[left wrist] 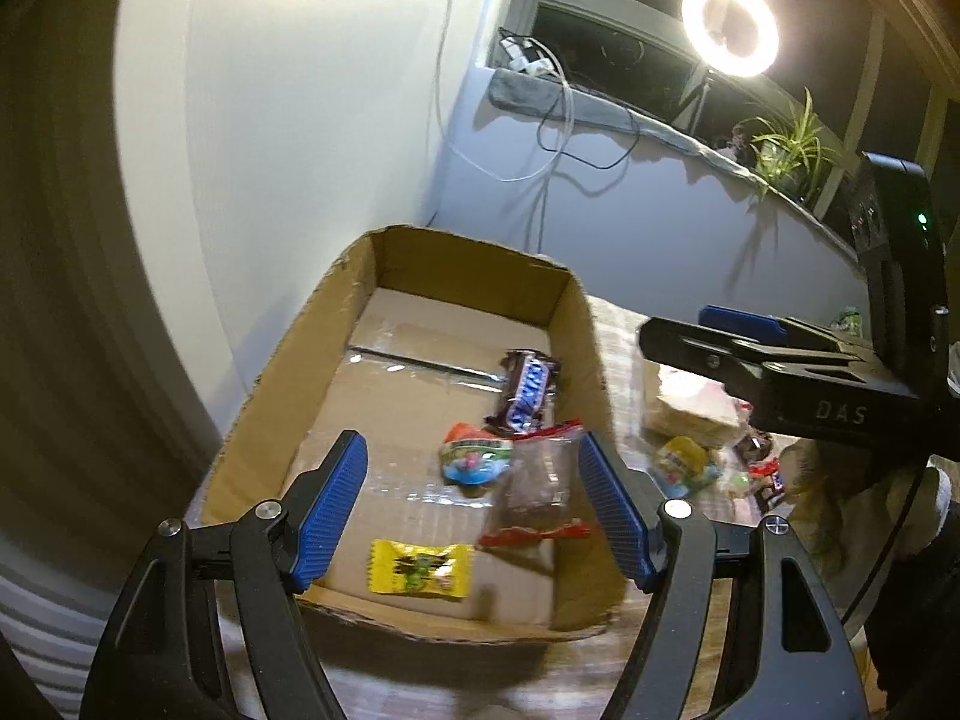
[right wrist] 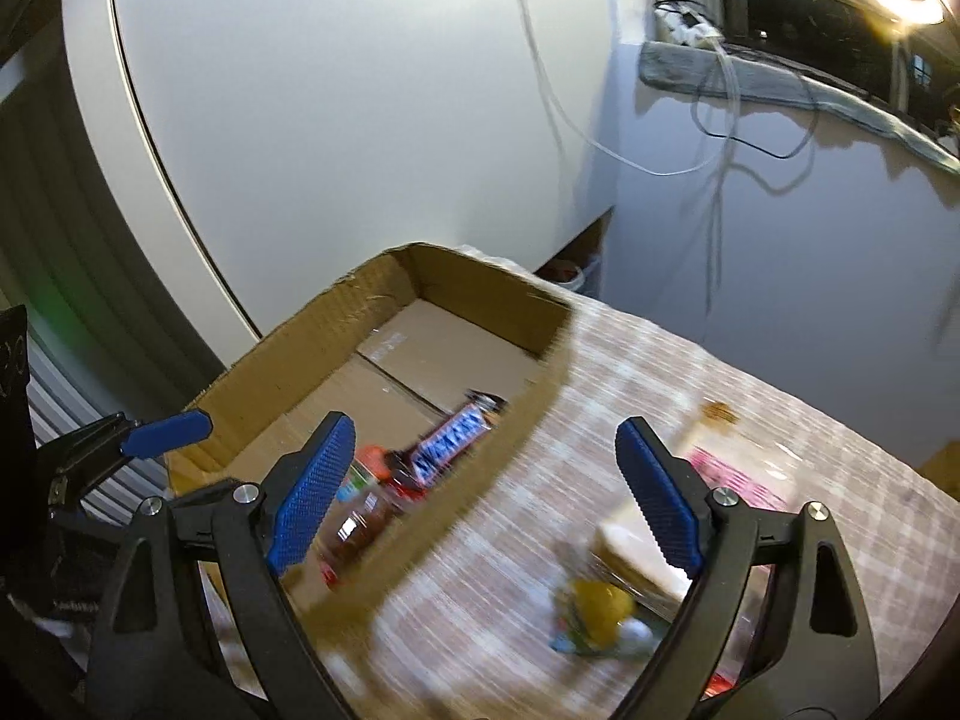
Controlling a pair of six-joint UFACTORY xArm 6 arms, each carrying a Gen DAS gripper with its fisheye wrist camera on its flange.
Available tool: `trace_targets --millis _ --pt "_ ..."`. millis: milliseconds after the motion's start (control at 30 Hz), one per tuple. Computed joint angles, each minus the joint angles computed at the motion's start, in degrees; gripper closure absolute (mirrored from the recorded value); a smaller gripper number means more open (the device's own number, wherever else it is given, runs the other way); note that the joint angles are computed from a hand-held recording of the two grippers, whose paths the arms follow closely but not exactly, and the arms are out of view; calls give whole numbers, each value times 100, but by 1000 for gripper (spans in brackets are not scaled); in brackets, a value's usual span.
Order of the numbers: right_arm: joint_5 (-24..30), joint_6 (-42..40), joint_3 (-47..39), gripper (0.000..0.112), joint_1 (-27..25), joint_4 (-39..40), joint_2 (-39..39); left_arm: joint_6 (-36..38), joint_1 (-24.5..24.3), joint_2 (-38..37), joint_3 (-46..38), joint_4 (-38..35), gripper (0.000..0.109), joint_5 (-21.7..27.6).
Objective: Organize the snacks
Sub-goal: 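Move both tools back over the remaining snacks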
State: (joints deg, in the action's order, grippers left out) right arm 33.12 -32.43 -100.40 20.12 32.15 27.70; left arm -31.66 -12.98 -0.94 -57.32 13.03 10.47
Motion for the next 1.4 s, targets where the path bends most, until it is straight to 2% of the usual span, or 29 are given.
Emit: trace_targets --millis 233,500,700,800,933,1200,1400 --pt "-289 -265 1023 21 -405 92 -753 19 -279 102 -148 53 36 -2" --pt "-518 -405 2064 21 -892 -107 -1439 453 -673 430 -490 -319 36 25" --pt "-499 -576 2544 21 -1220 -96 -1684 903 -992 807 -887 -682 36 128" --pt "-437 -618 2638 21 -1330 -133 -1677 1021 -1130 1025 -1128 -682 42 227" --pt "-394 -692 2726 21 -1385 -110 -1615 1368 -1231 1321 -1427 -1058 51 356" --pt "-331 -341 2635 21 -1364 -367 -1301 1290 -1249 1808 -1900 -1075 52 633" --pt "-425 -390 2694 21 -1404 -104 -1319 1385 -1223 2065 -2116 -1181 52 761"
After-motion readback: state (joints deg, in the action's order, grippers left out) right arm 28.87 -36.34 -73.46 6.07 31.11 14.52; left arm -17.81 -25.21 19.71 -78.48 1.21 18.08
